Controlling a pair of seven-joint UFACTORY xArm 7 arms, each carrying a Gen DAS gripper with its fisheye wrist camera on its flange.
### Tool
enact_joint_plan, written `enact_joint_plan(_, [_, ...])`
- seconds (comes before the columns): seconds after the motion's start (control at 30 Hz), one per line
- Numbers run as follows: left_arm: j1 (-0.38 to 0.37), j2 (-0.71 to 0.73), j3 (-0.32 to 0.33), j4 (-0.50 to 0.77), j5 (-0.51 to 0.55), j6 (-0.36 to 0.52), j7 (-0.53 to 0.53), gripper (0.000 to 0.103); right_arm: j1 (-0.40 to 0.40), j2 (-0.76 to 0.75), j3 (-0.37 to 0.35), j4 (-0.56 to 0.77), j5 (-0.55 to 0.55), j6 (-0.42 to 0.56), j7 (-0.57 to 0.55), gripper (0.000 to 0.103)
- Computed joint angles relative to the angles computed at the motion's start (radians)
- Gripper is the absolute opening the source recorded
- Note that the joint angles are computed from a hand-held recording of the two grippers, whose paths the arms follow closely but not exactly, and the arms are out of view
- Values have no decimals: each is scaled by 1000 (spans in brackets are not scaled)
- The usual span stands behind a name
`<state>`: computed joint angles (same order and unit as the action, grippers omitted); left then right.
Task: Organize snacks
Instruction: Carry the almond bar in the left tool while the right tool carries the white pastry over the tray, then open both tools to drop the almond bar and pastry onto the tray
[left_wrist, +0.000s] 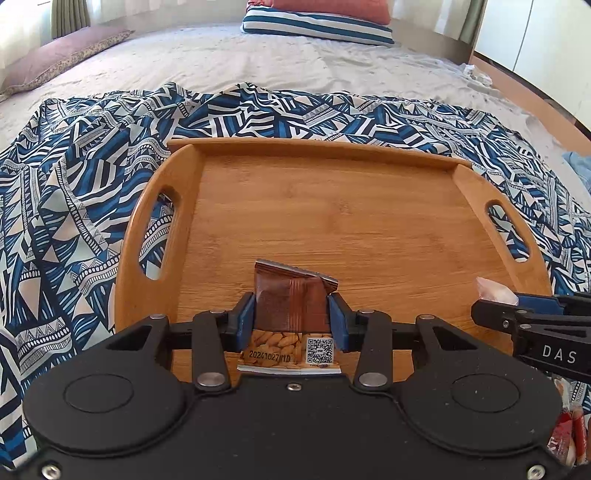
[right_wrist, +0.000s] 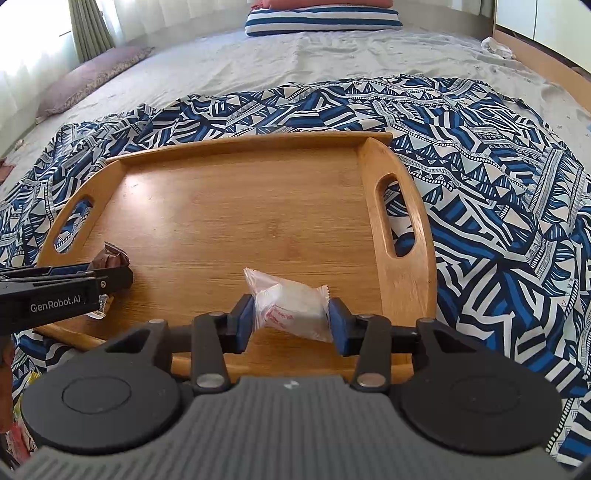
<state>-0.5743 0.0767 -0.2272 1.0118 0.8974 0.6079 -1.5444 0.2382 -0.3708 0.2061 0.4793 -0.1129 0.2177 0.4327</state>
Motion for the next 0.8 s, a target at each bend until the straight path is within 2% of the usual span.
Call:
enact_joint_plan(0.27, [-31, 31, -2, 34, 55, 75, 5, 41, -18, 13, 20, -3, -32, -17, 12, 49])
enact_joint_plan(0.57, [-36, 31, 4, 34, 59, 70, 1, 42, -15, 12, 14, -11, -36, -36, 10, 51])
enact_joint_plan(0.7, [-34, 28, 3, 29, 54, 57, 21, 51, -13, 13, 13, -11, -33, -39, 8, 55])
enact_joint_plan(0.77, [-34, 23, 2, 25, 49, 54, 21, 56, -8, 13, 11, -10, -29, -37, 4, 63])
enact_joint_plan(0.8, [-34, 18, 1, 21, 50, 52, 17, 60, -1, 12, 5, -11, -23, -37, -1, 65])
